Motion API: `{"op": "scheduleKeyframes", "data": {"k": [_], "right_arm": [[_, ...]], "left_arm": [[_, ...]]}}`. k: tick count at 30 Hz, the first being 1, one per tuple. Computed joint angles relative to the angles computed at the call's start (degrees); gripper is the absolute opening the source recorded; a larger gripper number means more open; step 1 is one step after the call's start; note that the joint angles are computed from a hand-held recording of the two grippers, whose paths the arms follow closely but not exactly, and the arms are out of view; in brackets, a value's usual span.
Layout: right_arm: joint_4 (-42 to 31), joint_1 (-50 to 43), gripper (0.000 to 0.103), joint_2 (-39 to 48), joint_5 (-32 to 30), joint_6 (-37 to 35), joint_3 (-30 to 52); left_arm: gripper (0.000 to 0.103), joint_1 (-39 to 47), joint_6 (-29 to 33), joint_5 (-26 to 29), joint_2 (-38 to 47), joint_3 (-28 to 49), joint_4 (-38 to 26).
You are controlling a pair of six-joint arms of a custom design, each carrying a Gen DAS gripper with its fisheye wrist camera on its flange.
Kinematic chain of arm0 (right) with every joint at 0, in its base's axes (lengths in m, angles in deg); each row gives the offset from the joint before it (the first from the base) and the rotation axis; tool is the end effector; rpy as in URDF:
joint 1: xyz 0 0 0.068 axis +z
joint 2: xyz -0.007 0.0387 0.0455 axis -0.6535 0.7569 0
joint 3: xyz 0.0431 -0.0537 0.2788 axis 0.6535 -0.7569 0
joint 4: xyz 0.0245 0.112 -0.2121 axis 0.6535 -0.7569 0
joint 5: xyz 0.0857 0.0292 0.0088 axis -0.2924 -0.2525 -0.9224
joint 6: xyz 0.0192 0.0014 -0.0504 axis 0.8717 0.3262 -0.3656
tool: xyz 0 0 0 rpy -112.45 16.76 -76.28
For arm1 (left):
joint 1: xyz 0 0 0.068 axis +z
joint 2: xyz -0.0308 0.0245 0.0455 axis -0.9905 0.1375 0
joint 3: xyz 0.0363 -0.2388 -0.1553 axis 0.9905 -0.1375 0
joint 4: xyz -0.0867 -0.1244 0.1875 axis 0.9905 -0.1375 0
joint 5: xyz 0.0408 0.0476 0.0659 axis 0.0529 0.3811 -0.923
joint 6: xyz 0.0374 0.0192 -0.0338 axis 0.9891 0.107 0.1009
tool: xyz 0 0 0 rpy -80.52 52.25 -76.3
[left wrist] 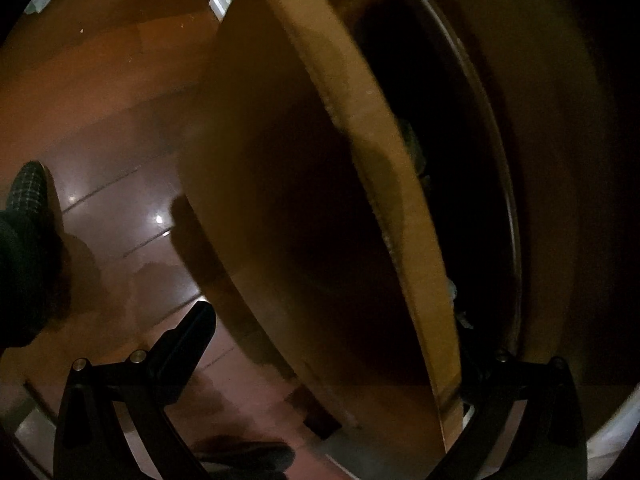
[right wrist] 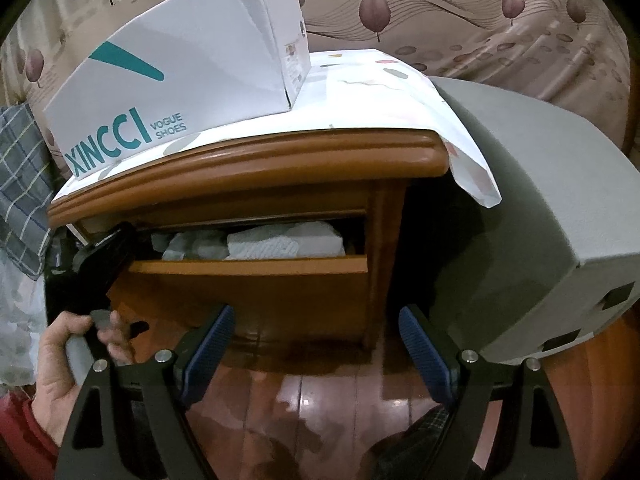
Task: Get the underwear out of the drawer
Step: 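Hook the drawer front with the left gripper and pull it open, then move both grippers over the open drawer toward the underwear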
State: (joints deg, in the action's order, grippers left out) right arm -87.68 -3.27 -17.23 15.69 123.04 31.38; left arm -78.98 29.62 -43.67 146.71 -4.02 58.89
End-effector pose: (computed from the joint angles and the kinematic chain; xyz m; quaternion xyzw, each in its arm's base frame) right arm 0.1739 0.1081 0.2165 0.2418 0.8970 -0.0186 0.3696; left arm 0.3755 0.0019 0.1752 -0.2209 0.9227 -0.2967 0.1086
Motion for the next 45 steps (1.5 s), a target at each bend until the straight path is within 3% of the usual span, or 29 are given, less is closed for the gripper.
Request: {"op": "scheduleKeyframes", "data": {"k": [13,21,36,45], "right_arm": [[-0.4,-2.5,0.086,-1.7,0.3,0.0,-0.9],[0.2,-3.2,0.086,-1.2,-0.7,-0.6,-1.1],[0.7,-3.0,0.086,-0.3,-1.8,-0.9,-0.9],[1.3,-3.4,0.086,1.3,-3.1,-2.1,-0.4]], "left_arm": [[0.103,4.4,10.6,-1.0,-5.6,-4.6,-5.3],[0.103,6.6,15.5,-1.8,-9.9,-11.6,-4.4],[0.103,11.1,25.5,-3.9,-12.4,-14.7,-7.8],[0.103,10.6,27.3,-6.3,-12.9,-12.8,-9.2]]}}
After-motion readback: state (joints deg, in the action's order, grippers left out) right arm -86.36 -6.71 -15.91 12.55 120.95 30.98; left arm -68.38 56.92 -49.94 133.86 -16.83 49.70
